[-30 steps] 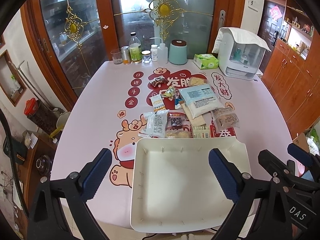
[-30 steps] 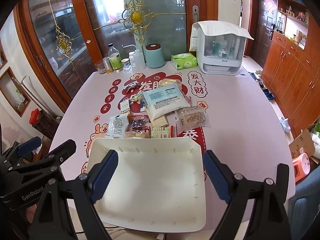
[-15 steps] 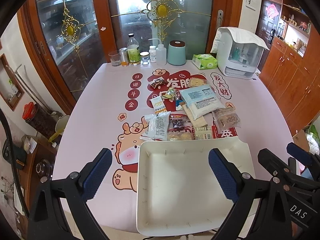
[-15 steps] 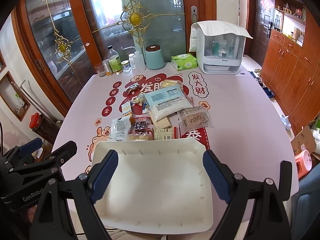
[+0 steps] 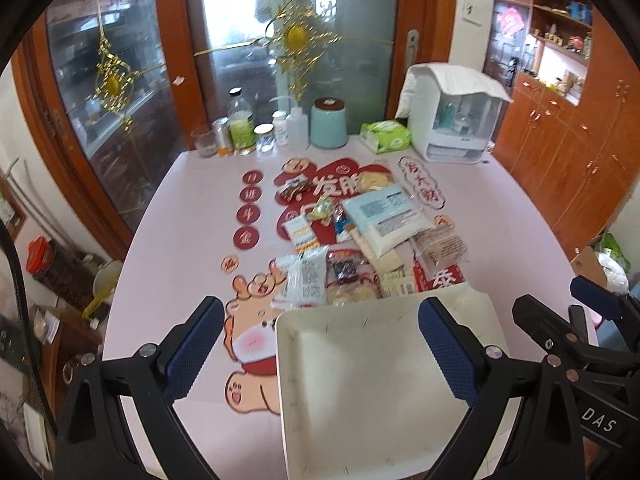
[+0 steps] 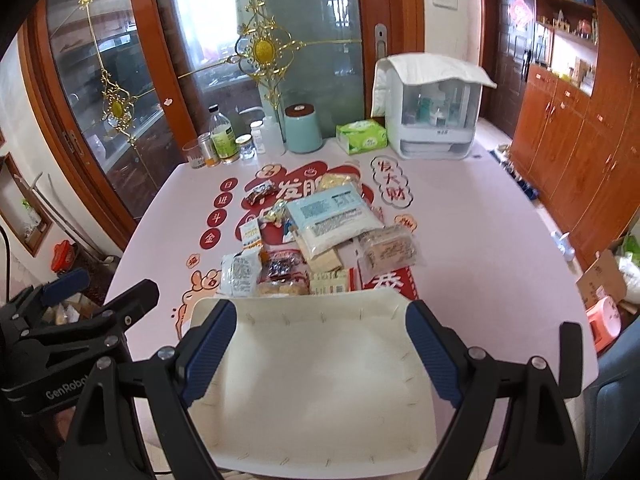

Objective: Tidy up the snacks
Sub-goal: 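Grasp the silver snack bag with left tool while right tool grasps clear pastry bag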

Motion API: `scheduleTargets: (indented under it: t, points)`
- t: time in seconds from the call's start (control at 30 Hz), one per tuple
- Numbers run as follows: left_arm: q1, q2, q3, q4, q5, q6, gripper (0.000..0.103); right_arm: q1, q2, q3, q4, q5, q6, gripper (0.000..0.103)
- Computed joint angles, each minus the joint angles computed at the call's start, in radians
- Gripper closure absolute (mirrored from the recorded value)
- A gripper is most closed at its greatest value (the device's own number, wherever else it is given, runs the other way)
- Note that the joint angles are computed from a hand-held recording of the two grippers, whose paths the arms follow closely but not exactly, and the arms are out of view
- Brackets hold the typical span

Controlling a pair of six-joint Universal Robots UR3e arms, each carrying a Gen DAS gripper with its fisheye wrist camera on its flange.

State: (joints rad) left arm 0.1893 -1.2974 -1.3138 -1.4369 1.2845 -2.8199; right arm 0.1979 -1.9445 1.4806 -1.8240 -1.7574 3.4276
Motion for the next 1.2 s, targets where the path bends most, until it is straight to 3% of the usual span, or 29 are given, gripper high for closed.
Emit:
scheduleTargets:
  t: [0.3,0.47,0.6,0.9,1.1,1.2]
  points:
    - [0.045,-0.082,0.087,0.007,-0.114,0.086,0.005,0.004,0.1,-0.192,0.102,-0.11,0.009,0.015]
    - [0.026,-0.195,0.227,-0.064,-0.113,0.095,0.005,-0.038,0.158,-0.302,0.148,-0.119,-0.045,0.015]
    - [-0.018,-0.259,0.253,0.011,-0.058,0.059,0.005,-0.086,0.21,-0.348,0.15,-0.104,-0.116,0.016]
    - [-0.155,-0.548,0.418,0.101,0.192,-0.09,0.005,-0.301,0.339,-0.298,0.065,0.133,-0.281,0.016]
    - [-0.201,-0.852,0.721,-0.012,0.288,-0.164,0.005,-0.449,0.526,-0.34,0.04,0.256,-0.359,0.016]
    - [-0.207,-1.068,1.007,-0.161,0.302,-0.194,0.005,-0.504,0.63,-0.367,0.042,0.287,-0.359,0.016]
